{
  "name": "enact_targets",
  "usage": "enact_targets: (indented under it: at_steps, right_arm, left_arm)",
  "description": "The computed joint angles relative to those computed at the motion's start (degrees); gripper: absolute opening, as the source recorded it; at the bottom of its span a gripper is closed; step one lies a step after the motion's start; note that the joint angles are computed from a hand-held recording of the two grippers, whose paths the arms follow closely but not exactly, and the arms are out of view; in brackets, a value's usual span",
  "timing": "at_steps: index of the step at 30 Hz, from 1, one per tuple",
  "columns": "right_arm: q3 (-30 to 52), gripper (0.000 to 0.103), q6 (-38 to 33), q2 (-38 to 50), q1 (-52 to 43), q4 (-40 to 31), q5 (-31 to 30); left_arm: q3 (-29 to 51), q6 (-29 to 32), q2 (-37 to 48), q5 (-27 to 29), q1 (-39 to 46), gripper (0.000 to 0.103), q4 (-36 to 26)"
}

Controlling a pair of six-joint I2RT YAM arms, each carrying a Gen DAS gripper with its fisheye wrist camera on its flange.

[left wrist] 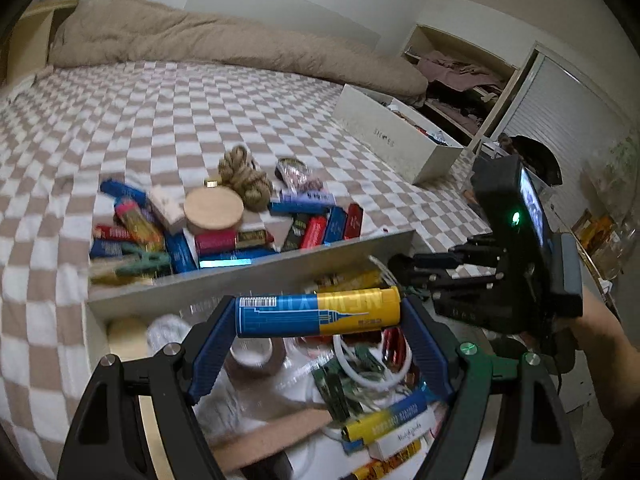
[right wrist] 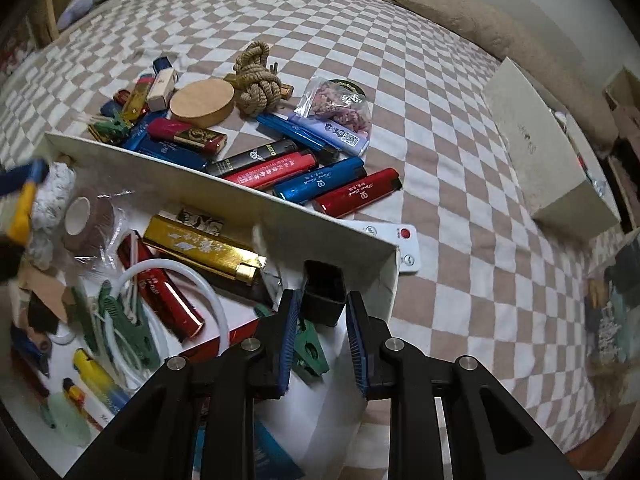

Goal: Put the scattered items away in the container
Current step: 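Lower the black lighter into the tray with right tool while left tool carries the cylinder, then carry the blue-yellow cylinder over the tray with the left tool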

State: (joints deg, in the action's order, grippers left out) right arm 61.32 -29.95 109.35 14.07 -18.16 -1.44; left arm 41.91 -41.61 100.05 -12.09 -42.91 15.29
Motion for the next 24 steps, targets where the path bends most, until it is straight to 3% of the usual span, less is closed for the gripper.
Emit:
enact_targets:
  at_steps: [10, 11, 12, 13, 24]
  right_arm:
    - [-5.68, 0.026, -1.11, -6.29, -2.82, 0.66, -7.79]
    - [-6.26, 0.038, -1.25, -6.87, -3.01, 1.05, -8.17]
    - [-6.89, 0.058, -1.21, -7.53, -3.33, 1.62, -8.56]
    - [-7.55, 0.064, -1.2, -8.24, -3.87, 2.31, -9.32]
    - [-15.53, 0.065, -0.22, -17.67, -11.53, 3.17, -21.1]
  left_arm:
    - [-3.89, -11.16, 0.1, -1.97, -5.79, 0.082, 3.33]
    - [-3.9, -12.07, 0.2, -2.4, -6.44, 0.082, 3.27]
    - [-3.9, -12.91, 0.28, -2.82, -7.06, 0.082, 3.16]
    - [-3.87, -13.75, 0.37, -3.22, -7.71, 0.082, 3.0]
    - [-1.66, -23.71, 2.75, -5.92, -14.98, 0.082, -1.4]
